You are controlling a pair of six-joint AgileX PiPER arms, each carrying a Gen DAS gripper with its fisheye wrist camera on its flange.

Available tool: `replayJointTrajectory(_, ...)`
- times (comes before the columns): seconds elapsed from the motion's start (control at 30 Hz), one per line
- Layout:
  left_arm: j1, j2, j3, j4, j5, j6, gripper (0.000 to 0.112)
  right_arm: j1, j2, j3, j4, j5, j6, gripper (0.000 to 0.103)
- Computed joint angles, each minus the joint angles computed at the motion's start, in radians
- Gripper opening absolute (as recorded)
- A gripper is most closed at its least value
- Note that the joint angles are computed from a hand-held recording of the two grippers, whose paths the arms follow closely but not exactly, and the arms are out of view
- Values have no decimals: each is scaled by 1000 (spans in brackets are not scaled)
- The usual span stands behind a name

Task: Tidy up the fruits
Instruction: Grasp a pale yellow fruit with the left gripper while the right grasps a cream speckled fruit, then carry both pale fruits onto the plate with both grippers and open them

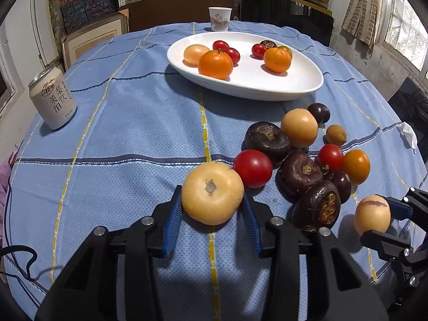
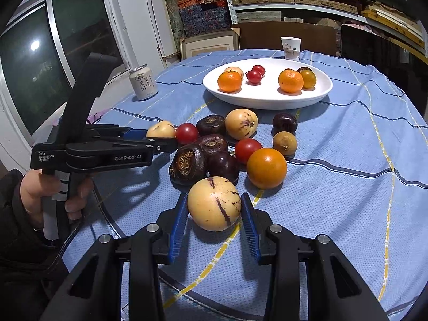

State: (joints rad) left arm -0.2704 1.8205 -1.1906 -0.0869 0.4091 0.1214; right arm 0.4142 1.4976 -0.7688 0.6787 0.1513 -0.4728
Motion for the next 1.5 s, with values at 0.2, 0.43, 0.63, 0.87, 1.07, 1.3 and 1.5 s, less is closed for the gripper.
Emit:
replayJointTrajectory(0.2, -5, 5, -5, 22, 2, -23, 42, 0, -4, 3, -13, 0, 17, 40)
replayJointTrajectory(0.43, -7, 17, -19, 3, 6, -4, 46, -2, -6, 5, -9, 0, 14, 40)
replayJointTrajectory(0.63, -4, 11, -8, -21, -6, 19, 42, -1, -13, 12, 22, -7, -16, 40)
replayJointTrajectory(0.87, 2, -51, 69, -41, -48, 20, 41, -12, -16, 17, 161, -3, -160, 40)
replayJointTrajectory(1.07, 19, -137, 133, -140, -49, 114, 41, -22, -22, 27, 281, -4, -276, 40)
replayJointTrajectory(1.3, 9, -217, 169, -146, -47, 129, 41, -65, -50, 58, 622, 22, -600, 40)
replayJointTrajectory(1.5, 6, -234, 100, -127, -4, 122, 41, -155, -89, -31, 271, 93, -283, 40)
